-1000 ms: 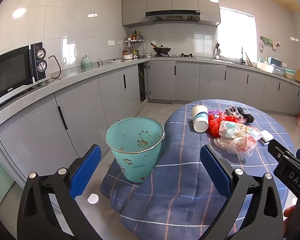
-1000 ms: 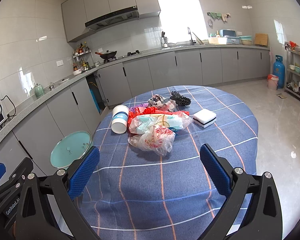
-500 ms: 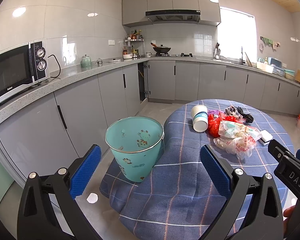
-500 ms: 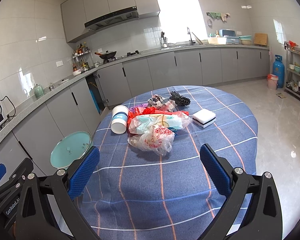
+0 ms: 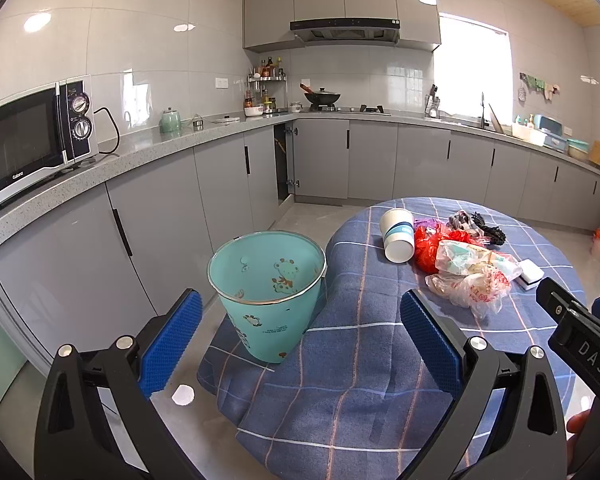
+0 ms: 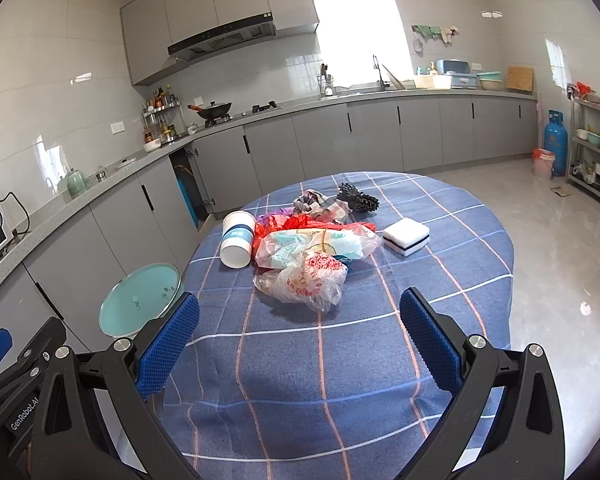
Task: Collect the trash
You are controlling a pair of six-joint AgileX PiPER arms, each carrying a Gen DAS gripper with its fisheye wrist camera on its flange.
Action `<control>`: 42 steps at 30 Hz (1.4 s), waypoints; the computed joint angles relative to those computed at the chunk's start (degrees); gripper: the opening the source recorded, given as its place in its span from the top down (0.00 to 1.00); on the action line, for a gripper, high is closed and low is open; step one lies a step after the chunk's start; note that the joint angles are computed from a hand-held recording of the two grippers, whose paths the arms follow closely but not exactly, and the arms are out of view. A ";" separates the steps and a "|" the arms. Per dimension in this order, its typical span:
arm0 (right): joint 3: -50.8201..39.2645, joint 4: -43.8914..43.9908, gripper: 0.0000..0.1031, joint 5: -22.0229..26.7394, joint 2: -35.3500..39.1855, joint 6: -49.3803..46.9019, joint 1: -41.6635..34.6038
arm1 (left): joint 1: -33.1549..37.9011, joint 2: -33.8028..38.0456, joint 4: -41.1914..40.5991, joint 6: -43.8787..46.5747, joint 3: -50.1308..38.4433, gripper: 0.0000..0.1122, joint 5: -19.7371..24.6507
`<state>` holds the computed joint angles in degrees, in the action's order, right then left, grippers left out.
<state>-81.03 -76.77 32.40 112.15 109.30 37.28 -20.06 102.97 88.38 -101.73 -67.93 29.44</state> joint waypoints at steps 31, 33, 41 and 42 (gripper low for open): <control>-1.76 -0.05 0.04 3.76 0.71 -2.48 1.26 | 2.09 -0.79 -0.67 1.96 0.08 0.13 -0.66; -1.75 -0.02 0.04 3.66 0.71 -2.55 1.22 | 2.23 -0.85 -0.58 2.05 0.10 0.13 -0.82; -1.94 0.70 0.04 3.41 0.86 -3.18 1.16 | 1.13 -0.43 -0.61 1.48 -0.05 0.13 0.11; -1.85 0.56 0.04 3.37 0.82 -3.11 1.12 | 1.12 -0.40 -0.61 1.46 -0.06 0.13 0.16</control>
